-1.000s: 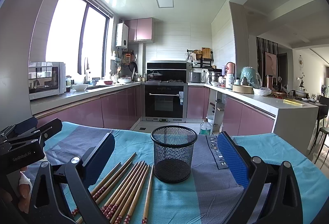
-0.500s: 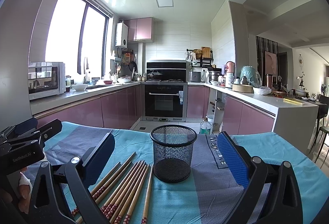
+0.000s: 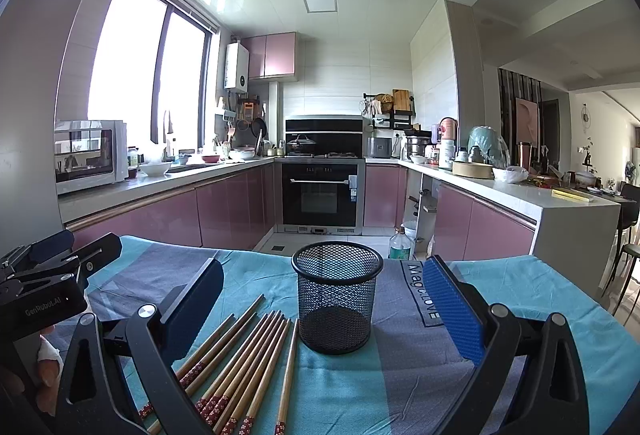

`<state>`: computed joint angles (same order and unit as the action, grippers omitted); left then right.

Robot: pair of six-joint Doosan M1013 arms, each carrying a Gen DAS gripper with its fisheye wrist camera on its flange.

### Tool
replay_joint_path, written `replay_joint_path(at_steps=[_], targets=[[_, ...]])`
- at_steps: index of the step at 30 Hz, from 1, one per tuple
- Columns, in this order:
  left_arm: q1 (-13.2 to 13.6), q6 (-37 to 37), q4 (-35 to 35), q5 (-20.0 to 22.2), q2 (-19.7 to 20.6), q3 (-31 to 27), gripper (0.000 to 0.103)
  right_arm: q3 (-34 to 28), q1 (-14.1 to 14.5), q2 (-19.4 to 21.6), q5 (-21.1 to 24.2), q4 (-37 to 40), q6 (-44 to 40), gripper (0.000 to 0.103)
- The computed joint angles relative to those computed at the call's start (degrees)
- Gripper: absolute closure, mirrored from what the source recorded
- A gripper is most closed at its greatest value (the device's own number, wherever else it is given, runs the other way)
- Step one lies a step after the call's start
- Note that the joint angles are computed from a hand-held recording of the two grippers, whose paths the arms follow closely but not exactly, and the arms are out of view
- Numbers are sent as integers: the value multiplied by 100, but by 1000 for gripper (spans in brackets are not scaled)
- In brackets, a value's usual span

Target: Organize utensils

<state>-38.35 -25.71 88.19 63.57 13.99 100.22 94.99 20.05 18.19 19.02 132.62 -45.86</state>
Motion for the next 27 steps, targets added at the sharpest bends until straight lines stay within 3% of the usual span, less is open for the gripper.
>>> replay_joint_path(at_steps=[27], targets=[[21, 93, -95, -71, -18, -20, 6, -43, -50, 17, 12, -229, 240, 6]])
